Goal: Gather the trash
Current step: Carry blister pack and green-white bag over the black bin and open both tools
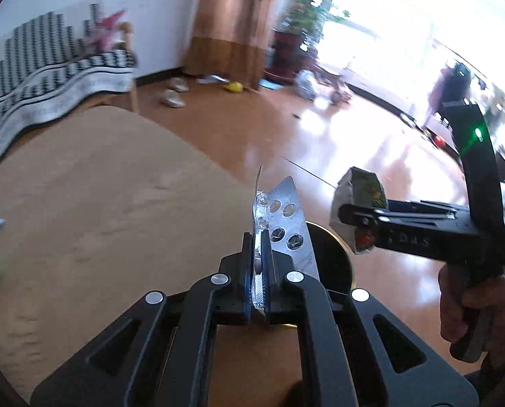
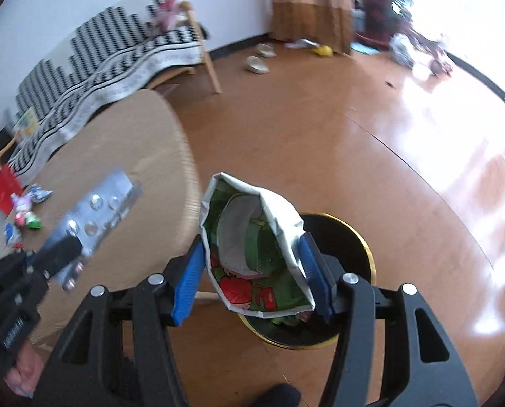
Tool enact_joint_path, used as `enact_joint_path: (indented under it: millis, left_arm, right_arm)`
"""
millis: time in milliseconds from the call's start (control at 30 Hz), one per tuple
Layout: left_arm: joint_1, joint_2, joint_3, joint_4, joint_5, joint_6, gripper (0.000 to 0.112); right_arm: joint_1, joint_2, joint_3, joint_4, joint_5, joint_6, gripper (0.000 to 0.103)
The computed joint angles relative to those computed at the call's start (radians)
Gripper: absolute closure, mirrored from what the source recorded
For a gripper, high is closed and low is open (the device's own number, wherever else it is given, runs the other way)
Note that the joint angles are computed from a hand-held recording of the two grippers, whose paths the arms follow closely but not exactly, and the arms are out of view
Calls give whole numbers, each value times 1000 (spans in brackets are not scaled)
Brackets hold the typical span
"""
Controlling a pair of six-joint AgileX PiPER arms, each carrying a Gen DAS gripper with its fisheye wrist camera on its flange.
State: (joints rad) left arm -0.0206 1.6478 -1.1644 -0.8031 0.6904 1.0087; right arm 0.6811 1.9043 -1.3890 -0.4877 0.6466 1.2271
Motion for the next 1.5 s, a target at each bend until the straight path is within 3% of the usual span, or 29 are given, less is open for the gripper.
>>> enact_joint_path:
  millis: [133,333,533,867,933,1000,1067,1300,1500]
  left_arm:
    - [-127,64,-2,19,-53,-31,108]
    - [-216,194,-74,58,-81,-90,108]
    - [-258,290,-141,110,-89,-174,108]
    - [-263,285,-124,81,-93,-143,107]
    - [-268,278,-114,85,-102,-143,102]
    - [-261,272,-110,73,-94,-139,74]
    - [-255,253,-91,50,-106,-121,60]
    - [-242,222,-71,37,-95,-104,40]
    - [-230,189,-48,46,-92,-90,33]
  right_arm:
    - [-62,-81,182,11,-86,39,48]
    - [-106,-139,304,15,-145,50,47]
    - [-113,-133,294,35,-136,42,47]
    - [-107,-148,304,22,-127,79,47]
    - [-105,-140,290,25,-122,80,47]
    - [-104,-135,282,28,-118,78,47]
    - [-103,-133,278,28,-114,75,47]
    - [-105,-130,272,21,-109,96,47]
    - [-98,-119,260,17,-112,109,44]
